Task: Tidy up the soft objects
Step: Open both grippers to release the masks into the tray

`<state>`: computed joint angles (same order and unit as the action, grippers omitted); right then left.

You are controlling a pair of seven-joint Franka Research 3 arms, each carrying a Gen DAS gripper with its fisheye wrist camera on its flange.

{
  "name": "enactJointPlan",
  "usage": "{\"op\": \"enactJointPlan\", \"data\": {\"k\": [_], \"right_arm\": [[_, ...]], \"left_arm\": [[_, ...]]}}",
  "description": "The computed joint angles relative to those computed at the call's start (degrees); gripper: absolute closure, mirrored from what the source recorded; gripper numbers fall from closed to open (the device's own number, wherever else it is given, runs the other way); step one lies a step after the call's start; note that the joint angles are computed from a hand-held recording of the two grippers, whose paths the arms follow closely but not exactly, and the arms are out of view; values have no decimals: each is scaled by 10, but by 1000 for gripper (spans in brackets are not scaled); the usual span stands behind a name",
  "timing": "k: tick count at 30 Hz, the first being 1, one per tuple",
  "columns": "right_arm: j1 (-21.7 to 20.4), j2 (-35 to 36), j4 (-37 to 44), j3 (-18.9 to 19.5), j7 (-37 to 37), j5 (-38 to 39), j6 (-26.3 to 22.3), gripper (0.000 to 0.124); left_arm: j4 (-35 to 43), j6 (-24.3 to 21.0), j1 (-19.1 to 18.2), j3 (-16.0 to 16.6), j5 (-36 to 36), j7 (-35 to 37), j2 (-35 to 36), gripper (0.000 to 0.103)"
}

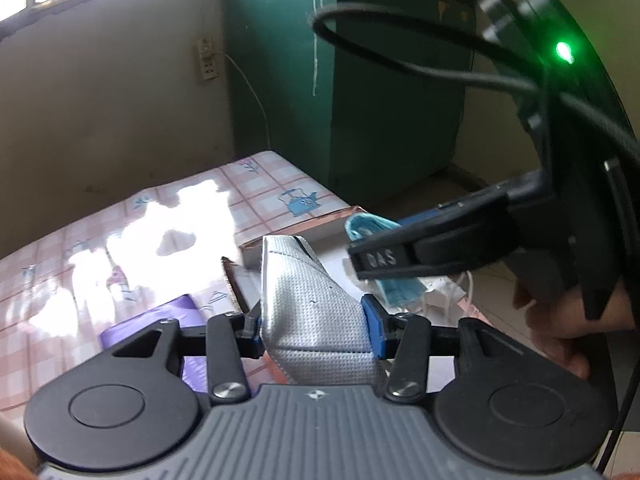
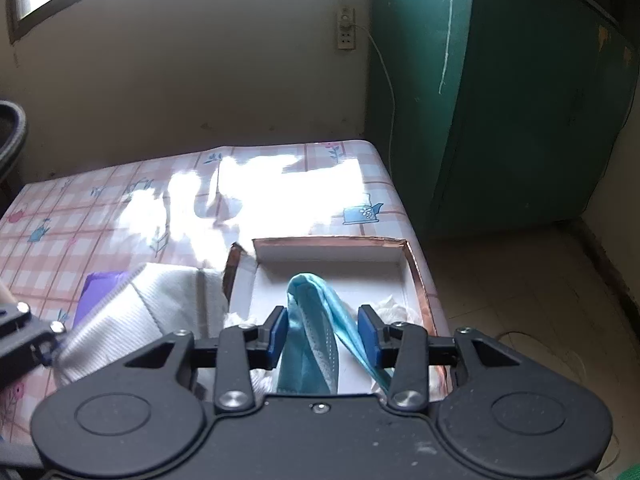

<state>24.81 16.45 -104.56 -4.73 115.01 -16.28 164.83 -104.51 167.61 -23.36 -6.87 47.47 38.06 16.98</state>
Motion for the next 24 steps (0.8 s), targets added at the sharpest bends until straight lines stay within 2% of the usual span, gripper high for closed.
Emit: {"op": "enactJointPlan", "data": {"k": [3, 4, 6, 7, 11, 13, 14, 18, 20, 21, 22, 24], "right_arm": [[-1, 16, 20, -5, 2, 1, -1, 69], [-4, 20, 24, -2, -4, 7, 0, 60], [-10, 25, 31, 4, -19, 24, 2, 54], [-13, 25, 32, 6, -26, 32, -1, 52], [-1, 14, 19, -7, -18, 24, 10, 50], [6, 4, 9, -14, -5, 15, 9, 50], [11, -3, 1, -19, 8, 5, 11, 50], [19, -35, -29, -26, 52, -34, 16, 50], [34, -53, -43, -39, 107, -96, 11, 50], [29, -53, -43, -34, 118, -108, 11, 50], [44, -69, -56, -46, 169, -161, 6, 49], [50, -84, -67, -46, 227, -207, -9, 46]], "left_arm": [[10, 21, 13, -14, -35, 31, 18, 53], [10, 29, 11, -12, -39, 33, 21, 50], [9, 45, 13, -15, -56, 50, 26, 25], [7, 57, 7, -7, -53, 49, 26, 22], [-8, 70, -8, 12, -51, 40, 16, 20], [-18, 71, -31, 41, -24, -5, 2, 19], [-16, 70, -31, 43, -17, -14, 2, 18], [-35, 42, -34, 47, 31, -66, -31, 15], [-40, 18, -38, 53, 75, -115, -46, 11], [-46, 2, -36, 49, 84, -127, -56, 10], [-49, -13, -32, 44, 91, -136, -62, 9], [-59, -49, -25, 32, 97, -151, -79, 9]]}}
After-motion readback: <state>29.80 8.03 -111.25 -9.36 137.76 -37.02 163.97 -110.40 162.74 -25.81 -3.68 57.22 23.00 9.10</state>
